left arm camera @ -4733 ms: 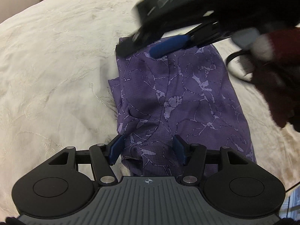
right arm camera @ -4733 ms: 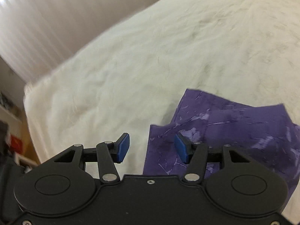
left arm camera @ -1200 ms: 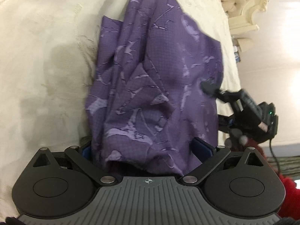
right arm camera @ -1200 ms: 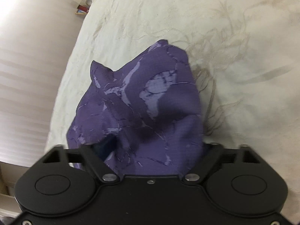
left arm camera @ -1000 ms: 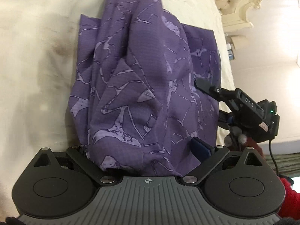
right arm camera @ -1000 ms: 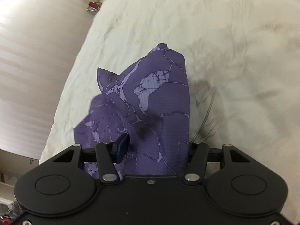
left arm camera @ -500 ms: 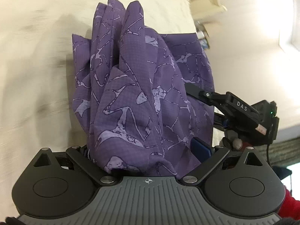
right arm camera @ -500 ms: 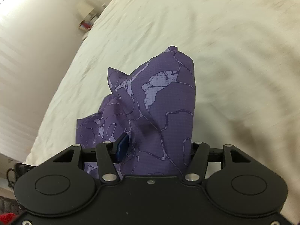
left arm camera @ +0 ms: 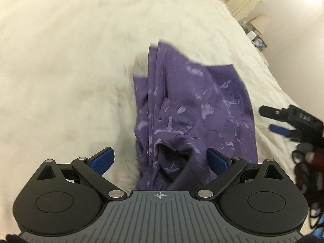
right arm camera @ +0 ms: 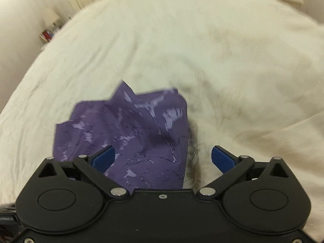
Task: Fold large clothes
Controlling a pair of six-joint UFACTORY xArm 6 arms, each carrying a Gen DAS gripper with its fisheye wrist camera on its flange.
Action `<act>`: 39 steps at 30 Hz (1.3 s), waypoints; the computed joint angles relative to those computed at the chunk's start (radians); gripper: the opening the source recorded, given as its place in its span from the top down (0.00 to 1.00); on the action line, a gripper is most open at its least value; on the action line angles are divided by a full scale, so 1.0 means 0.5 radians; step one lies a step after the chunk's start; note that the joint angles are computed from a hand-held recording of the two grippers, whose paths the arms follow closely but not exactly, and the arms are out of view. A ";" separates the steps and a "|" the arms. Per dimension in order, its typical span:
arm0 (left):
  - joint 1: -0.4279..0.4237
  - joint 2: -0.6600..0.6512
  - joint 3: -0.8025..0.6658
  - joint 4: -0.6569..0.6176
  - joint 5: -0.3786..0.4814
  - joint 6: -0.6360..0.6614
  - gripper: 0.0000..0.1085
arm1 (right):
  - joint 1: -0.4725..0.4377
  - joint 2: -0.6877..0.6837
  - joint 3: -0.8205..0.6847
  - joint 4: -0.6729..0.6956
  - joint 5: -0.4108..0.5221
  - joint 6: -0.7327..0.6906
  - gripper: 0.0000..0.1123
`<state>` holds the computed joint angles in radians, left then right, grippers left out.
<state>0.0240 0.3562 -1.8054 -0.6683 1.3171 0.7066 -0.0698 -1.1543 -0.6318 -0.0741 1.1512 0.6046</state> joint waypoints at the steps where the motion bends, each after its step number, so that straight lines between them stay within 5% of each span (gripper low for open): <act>1: -0.034 -0.074 0.047 0.011 -0.059 0.021 0.09 | 0.085 -0.035 -0.022 -0.087 0.038 0.068 0.09; 5: -0.086 -0.303 0.176 0.053 -0.196 0.166 0.09 | 0.302 -0.014 -0.153 -0.347 0.118 0.273 0.09; 10: -0.155 -0.597 0.397 0.129 -0.515 0.257 0.09 | 1.004 0.044 -0.360 -0.890 0.531 0.899 0.09; 14: -0.241 -0.741 0.517 0.240 -0.744 0.145 0.10 | 1.402 0.075 -0.512 -1.061 0.810 1.196 0.09; 20: -0.258 -0.719 0.417 0.320 -0.599 0.020 0.10 | 1.845 0.235 -0.791 -1.171 1.259 1.461 0.09; 27: -0.325 -0.771 0.478 0.613 -0.661 -0.135 0.10 | 2.211 0.382 -0.977 -1.247 1.600 1.640 0.09; 39: -0.289 -0.749 0.392 0.663 -0.428 -0.158 0.10 | 2.297 0.475 -1.086 -1.209 1.652 1.698 0.09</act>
<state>-0.1204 -0.0185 -1.6094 -0.3367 1.1033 0.6277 1.0787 -0.9165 -1.1745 -0.6786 1.9771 1.4537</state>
